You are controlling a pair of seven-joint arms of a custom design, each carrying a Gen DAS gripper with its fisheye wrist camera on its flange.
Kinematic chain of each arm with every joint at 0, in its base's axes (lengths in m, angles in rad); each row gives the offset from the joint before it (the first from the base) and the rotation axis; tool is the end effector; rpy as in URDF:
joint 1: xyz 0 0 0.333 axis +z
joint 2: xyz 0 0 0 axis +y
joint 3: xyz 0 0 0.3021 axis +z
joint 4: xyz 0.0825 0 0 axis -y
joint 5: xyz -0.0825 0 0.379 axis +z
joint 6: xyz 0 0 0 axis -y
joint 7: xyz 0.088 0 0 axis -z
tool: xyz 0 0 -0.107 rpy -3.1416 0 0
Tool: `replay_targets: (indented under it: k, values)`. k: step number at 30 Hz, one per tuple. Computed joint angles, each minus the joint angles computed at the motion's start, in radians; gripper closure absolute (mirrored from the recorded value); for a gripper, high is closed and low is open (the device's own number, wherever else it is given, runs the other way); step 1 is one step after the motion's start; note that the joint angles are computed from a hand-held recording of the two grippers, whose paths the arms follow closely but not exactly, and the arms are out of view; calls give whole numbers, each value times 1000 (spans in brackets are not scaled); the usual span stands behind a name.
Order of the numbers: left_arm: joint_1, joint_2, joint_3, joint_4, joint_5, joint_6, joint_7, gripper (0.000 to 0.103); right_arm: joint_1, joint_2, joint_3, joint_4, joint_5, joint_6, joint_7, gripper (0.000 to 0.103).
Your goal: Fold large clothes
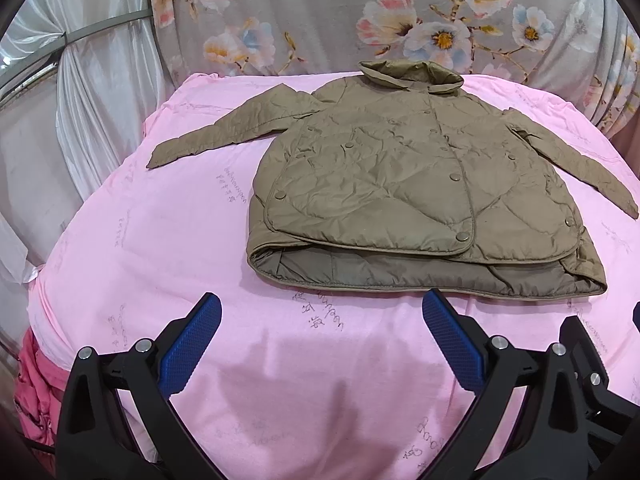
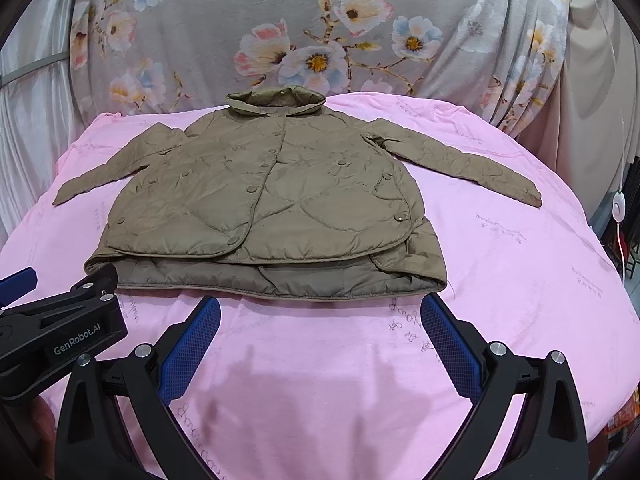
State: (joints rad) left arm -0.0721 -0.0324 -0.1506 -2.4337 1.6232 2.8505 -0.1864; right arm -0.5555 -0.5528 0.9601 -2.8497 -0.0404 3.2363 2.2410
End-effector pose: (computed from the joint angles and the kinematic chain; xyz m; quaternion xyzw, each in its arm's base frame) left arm 0.4498 -0.1566 0.3168 -0.6587 0.6435 -0.2214 0.3209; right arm 0.3770 0.1470 0.3617 -0.6039 0.6881 -0.2995 0.2685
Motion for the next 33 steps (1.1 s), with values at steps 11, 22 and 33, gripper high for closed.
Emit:
replay_targets:
  k: [11, 22, 33]
  values:
    - [7, -1, 4, -6, -11, 10, 12, 5, -16, 3, 22, 9, -5, -2, 11, 5]
    - [7, 0, 4, -5, -8, 11, 10, 5, -12, 4, 16, 9, -9, -4, 12, 5]
    - [9, 1, 5, -6, -2, 10, 5, 5, -21, 6, 29, 14, -14, -3, 15, 5]
